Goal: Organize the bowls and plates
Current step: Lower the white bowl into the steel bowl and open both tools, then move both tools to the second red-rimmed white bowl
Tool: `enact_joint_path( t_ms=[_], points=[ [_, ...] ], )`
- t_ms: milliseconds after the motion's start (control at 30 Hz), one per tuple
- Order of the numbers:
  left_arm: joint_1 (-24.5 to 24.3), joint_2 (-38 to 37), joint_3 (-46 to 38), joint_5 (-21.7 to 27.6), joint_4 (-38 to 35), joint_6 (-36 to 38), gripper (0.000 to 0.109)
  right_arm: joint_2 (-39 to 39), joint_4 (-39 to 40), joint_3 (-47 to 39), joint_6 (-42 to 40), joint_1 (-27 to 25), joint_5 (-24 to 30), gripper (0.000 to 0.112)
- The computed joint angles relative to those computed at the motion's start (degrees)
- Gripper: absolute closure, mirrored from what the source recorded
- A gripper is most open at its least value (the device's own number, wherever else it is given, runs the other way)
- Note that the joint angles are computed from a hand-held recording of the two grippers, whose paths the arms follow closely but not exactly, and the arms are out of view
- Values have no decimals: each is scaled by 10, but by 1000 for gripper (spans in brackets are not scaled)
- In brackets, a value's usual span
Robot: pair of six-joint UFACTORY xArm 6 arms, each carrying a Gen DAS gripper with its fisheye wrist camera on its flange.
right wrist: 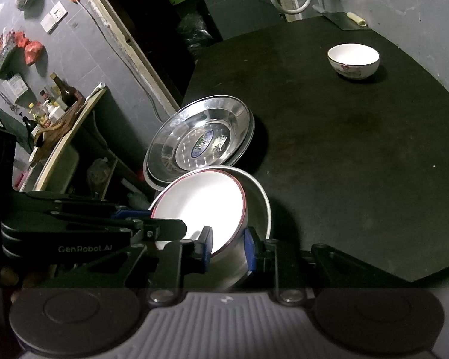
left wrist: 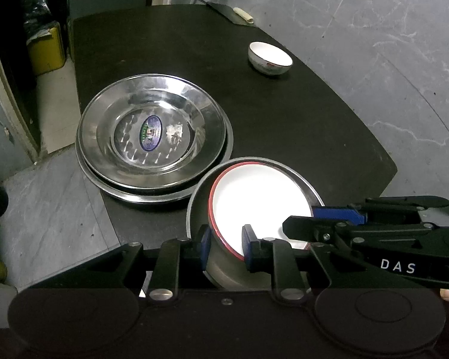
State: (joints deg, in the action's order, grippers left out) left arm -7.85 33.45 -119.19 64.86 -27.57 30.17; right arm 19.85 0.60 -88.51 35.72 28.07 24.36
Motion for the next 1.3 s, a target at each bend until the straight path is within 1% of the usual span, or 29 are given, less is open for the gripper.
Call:
enact_joint_path(
  t_ms=[200,367,600,733,767,1000,1200,1267,1300],
  points=[
    [0,-1,1,1,-1,1,83,0,-13,-1,8,0,2,86],
    [0,-8,9,-3,-6,2,75,-2,-21,0,13,-1,3,86],
    [1,-10,8,-2,-8,3,72,-3,-21,1,11,-1,3,86],
    [3,-11,6,-5,-12,6,68,-4,-29,1,15,-1,4,86],
    [3,-11,4,-6,-13,7,66,-5,-29,2,15,-2,3,85],
    [4,-8,-4,-9,-17,4,65,-8,-29,5,11,-4,-1,85],
    [4,-3,-18,-18,-24,0,57,-15,-43,11,16,-9,-15,85],
    [3,0,-25,-27,-27,-6,47,-17,-52,14,23,-12,-20,83],
    [3,3,-30,-32,-27,-9,45,-19,-55,16,26,-14,-21,81]
  ],
)
